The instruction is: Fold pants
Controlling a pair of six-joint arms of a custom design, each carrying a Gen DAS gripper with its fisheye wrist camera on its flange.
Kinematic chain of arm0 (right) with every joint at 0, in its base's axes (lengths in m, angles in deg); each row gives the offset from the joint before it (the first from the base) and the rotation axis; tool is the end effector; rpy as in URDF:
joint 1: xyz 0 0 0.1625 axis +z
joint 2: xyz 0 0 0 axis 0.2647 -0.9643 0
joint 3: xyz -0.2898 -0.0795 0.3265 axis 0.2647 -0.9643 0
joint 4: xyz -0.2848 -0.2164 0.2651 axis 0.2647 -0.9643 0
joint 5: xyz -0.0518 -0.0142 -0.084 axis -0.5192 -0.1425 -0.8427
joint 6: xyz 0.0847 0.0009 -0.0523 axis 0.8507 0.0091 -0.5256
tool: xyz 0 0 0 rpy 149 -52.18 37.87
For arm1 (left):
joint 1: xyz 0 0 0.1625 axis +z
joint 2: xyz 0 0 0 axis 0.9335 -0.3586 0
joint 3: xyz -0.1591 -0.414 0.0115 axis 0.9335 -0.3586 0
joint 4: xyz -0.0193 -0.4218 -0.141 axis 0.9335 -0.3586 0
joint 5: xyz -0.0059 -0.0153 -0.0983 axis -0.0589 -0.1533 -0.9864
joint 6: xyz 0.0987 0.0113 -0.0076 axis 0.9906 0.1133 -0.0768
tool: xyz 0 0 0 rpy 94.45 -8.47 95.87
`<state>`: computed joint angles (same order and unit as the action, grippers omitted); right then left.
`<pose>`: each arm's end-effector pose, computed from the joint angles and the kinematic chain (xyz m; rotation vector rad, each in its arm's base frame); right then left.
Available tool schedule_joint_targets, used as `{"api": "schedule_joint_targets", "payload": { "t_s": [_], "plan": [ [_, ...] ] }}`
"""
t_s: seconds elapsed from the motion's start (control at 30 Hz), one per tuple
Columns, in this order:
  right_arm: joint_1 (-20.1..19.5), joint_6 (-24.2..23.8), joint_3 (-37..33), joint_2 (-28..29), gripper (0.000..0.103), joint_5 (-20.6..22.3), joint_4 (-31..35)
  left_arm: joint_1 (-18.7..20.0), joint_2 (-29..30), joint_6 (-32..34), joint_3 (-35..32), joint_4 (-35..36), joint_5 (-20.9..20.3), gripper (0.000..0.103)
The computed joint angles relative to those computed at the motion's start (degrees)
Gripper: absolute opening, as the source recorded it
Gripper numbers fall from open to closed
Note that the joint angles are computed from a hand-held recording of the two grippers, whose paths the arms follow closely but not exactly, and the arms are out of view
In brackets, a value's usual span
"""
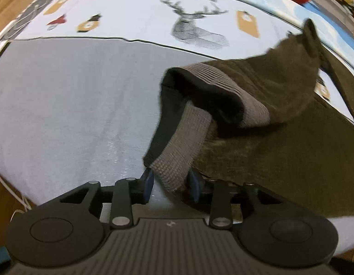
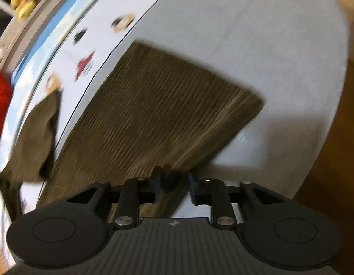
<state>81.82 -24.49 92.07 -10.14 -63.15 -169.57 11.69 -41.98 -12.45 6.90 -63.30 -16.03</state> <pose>0.1388 -0.6531 0.2410 -1.1827 -2.0911 1.1138 0.0650 -0.8689 0.5474 0.1238 2.3227 -0.4060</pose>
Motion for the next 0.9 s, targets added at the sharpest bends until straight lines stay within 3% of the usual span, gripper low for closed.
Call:
{"api": "schedule_joint_targets", "payload": {
  "t_s": [0.03,0.1,0.2,0.27,0.3,0.33,0.4,0.53,0.57,0.6,0.63,0.73,0.8,0.9],
  "plan": [
    [-0.2,1.5,-0.1,0.0,0.043,-1.2,1.0,0.0,0.3,-0.7,-0.4,-0.3,0.4,0.055],
    [-0.7,3.9,0.1,0.0,0.044,-1.4,1.3,0.1,1.7,-0.2,-2.1,-2.4,1.6,0.069],
    [-1.7,5.7,0.1,0.0,0.044,0.1,1.7,0.0,2.5,1.9,-2.6,-5.7,3.8,0.078],
    [-1.7,5.4,-1.2,1.0,0.044,-1.1,2.9,0.2,3.9,2.3,-4.5,-5.4,4.8,0.078],
    [-1.1,5.4,-1.9,2.1,0.037,-2.3,3.2,0.3,4.9,2.3,-6.1,-4.2,4.8,0.078],
    [-0.8,5.0,-2.8,2.9,0.023,-3.4,3.7,0.4,5.7,2.7,-7.4,-3.3,4.7,0.078],
    [-0.5,2.9,-3.1,3.4,0.014,-5.0,2.5,0.6,6.9,4.5,-9.2,-2.3,3.8,0.079],
    [1.1,-3.3,-2.8,4.6,0.009,-9.3,-4.8,0.8,7.9,9.0,-8.9,-2.9,4.0,0.078],
    [1.6,-5.8,-3.0,5.2,0.009,-10.5,-7.8,0.9,8.3,10.0,-9.1,-2.3,4.3,0.076],
    [1.8,-7.4,-3.3,5.5,0.008,-11.2,-10.2,1.1,8.2,10.8,-8.8,-1.9,3.9,0.065],
    [2.1,-8.1,-3.1,5.6,0.008,-11.9,-12.1,1.3,8.7,11.0,-9.9,-0.1,2.9,0.042],
    [2.2,-4.8,-2.0,4.5,0.007,-13.0,-10.3,1.1,6.0,16.4,-3.9,-4.2,3.2,0.026],
    [1.9,-2.2,-1.8,4.0,0.007,-12.5,-7.9,0.6,3.4,20.3,1.3,-8.5,3.3,0.022],
    [2.2,-2.2,-2.9,4.5,0.007,-13.7,-4.7,0.2,0.8,20.8,4.9,-10.9,3.2,0.014]
  ]
}}
